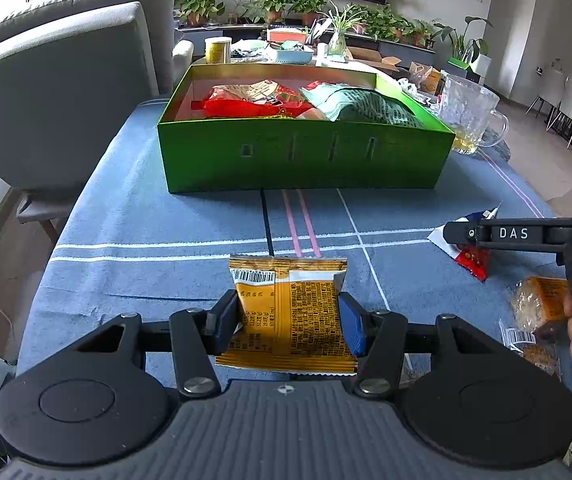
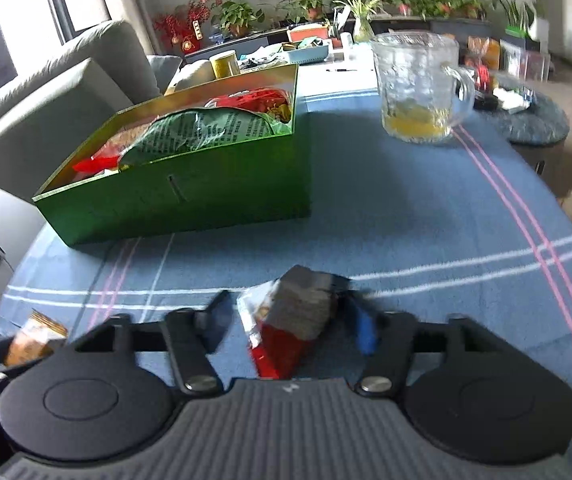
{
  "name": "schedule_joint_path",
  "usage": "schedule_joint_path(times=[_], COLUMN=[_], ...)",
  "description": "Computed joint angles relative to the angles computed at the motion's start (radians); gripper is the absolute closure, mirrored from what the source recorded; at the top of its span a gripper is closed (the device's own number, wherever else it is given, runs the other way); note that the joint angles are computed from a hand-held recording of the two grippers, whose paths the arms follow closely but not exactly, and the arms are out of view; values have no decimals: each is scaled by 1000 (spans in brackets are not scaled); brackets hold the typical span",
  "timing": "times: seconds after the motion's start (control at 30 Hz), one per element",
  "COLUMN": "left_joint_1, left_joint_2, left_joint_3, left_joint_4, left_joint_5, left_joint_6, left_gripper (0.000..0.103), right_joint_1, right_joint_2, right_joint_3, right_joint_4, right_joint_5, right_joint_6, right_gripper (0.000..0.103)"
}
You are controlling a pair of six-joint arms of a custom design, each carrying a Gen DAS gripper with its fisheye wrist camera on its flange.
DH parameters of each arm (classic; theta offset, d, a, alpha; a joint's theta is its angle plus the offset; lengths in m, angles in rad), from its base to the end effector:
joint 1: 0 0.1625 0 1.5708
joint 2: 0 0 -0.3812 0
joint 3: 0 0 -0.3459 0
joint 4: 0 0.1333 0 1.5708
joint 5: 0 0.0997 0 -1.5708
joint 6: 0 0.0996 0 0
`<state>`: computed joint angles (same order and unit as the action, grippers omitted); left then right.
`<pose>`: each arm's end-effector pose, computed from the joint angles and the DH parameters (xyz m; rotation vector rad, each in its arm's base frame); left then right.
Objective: Organize snacks
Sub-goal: 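Lower yellow packet into green box with left tool while right tool drops red-and-grey packet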
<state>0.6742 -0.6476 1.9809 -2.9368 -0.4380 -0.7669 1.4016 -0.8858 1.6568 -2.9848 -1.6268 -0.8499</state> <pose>-0.2405 -0.4783 0.0173 0.1189 2.1811 -1.0506 0.0200 -0.6412 0.1969 0.8723 -2.5383 0.7437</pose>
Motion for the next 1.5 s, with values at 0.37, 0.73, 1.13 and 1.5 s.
schedule_joint_path(times=[0.37,0.73,1.13,1.5], left_joint_1=[-13,-19,74,191], left_joint_2=[-8,19,91,163], left_joint_3=[10,-59,-270,-506], left_joint_4=[-35,-250,-555,-539], left_joint_5=[25,85,68,14], left_joint_6=[21,298,744,904], left_gripper=[54,53,53,53], right_joint_1=[-5,39,108,142], right_joint_2=[-62,-96,19,168], right_joint_3=[35,21,-127,-301], right_joint_4=[76,134,130,136], right_joint_5=[107,239,275,244], right_joint_6=[11,-8,22,79], right_gripper=[23,24,24,23])
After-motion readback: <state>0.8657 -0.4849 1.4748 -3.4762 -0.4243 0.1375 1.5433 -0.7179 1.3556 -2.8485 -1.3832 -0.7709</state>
